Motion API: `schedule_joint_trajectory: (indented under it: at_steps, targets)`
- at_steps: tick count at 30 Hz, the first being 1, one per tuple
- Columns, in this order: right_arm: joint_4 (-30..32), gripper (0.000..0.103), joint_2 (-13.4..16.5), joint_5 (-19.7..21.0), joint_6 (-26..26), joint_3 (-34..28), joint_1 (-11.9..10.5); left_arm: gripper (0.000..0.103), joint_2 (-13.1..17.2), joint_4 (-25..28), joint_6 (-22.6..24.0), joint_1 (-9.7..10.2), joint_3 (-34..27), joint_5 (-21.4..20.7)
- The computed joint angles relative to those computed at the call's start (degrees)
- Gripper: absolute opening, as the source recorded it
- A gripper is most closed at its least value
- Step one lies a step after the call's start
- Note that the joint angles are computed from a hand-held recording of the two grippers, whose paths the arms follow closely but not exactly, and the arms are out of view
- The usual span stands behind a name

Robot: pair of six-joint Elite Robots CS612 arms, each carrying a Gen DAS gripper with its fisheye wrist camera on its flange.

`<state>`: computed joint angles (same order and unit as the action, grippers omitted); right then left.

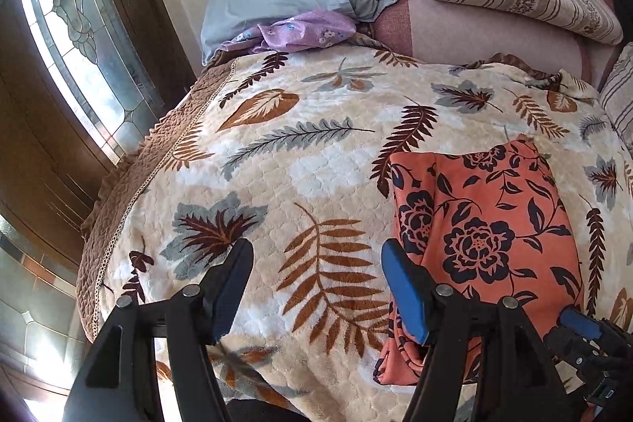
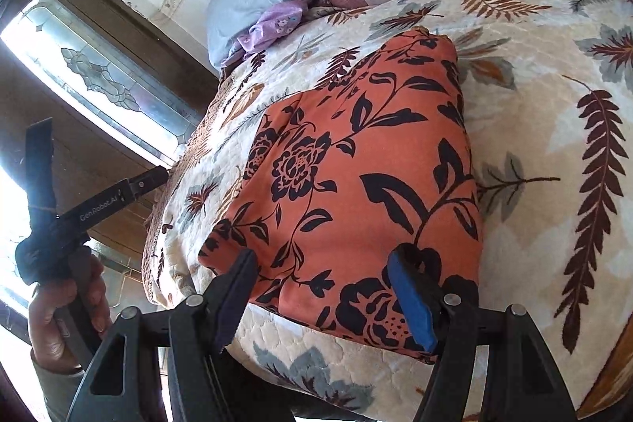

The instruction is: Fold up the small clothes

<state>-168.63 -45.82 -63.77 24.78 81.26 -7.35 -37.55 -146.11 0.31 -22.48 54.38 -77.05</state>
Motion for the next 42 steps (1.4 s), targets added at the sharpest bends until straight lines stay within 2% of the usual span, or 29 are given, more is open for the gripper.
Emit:
schedule_joint_trajectory:
  at_steps: [11,15,16,18,21,23,24,26,28,30,32,34,36,37,38,39,40,41,42]
  targets:
    - [2.45,0.072,0.41,0.38,-1.19,-0.68,-0.10,0.068,0.89,0.62,0.16,-0.01,-1.44,-0.94]
    - [3.29,0.072,-0.25,1.18,-1.71,-0.92,-0.57,0.068,0.82,0.56,-1.52,0.44,-0.76,-5.80]
    - [2.63,0.072,-0.41,1.09,-1.30,-1.01,-0.83,0.069,0.88,0.68,-1.52,0.35,-0.39,-6.33]
    - [1.81,0.072,-0.22,2.07,-0.05,-2.01,-1.50,0.078,1.44,2.56,-0.38,-0.11,0.02,-6.66]
    - [3.18,0.072,1.36,3.71,0.30,-6.13,-2.26,0.079,3.33,9.90,1.75,-0.71,-0.62,-6.93]
    - [3.54,0.072,3.23,6.72,1.46,-9.68,-2.86,0.083,2.61,6.21,0.14,-0.50,1.85,-8.07]
    - [4.38,0.077,4.65,9.54,1.96,-11.95,-3.23,0.084,2.36,5.71,-0.05,-0.45,2.33,-7.89]
    - [7.92,0.081,8.18,14.61,3.71,-16.78,-3.86,0.084,2.40,8.00,0.29,-0.19,1.31,-8.89]
    - [16.14,0.081,10.40,13.65,5.47,-19.84,-3.91,0.084,2.06,8.03,0.12,-0.13,0.79,-8.63]
    - [15.85,0.080,10.96,16.29,7.80,-20.29,-4.37,0.084,1.22,3.81,0.40,-0.06,1.74,-9.76]
    - [17.11,0.080,10.63,16.49,5.62,-21.38,-4.34,0.085,1.14,0.69,0.38,-0.04,1.79,-11.23]
    - [16.83,0.081,11.59,16.75,4.85,-24.01,-4.44,0.085,2.66,3.98,0.98,-0.07,-0.90,-12.53]
    - [17.03,0.081,13.43,14.84,5.52,-27.50,-4.61,0.085,4.86,11.36,1.70,-0.45,-4.19,-10.80]
    - [19.14,0.083,14.75,12.98,4.83,-29.84,-4.68,0.086,5.62,12.62,0.78,-0.16,-4.78,-12.33]
    - [23.66,0.083,16.10,10.15,3.97,-32.34,-4.64,0.090,5.70,11.48,-1.92,0.35,-4.40,-14.32]
    - [26.02,0.083,17.07,9.31,5.51,-33.15,-4.78,0.091,5.62,11.34,-4.30,0.89,-4.40,-16.53]
    - [25.98,0.081,17.27,10.87,7.82,-32.99,-5.24,0.091,5.66,13.30,-5.08,1.33,-5.25,-18.60]
    - [23.55,0.081,16.45,12.46,7.88,-31.45,-5.65,0.090,5.48,13.86,-4.88,1.66,-5.48,-19.87]
    - [18.89,0.081,14.90,12.52,7.12,-28.28,-5.74,0.090,5.16,12.02,-4.54,2.06,-4.95,-21.51]
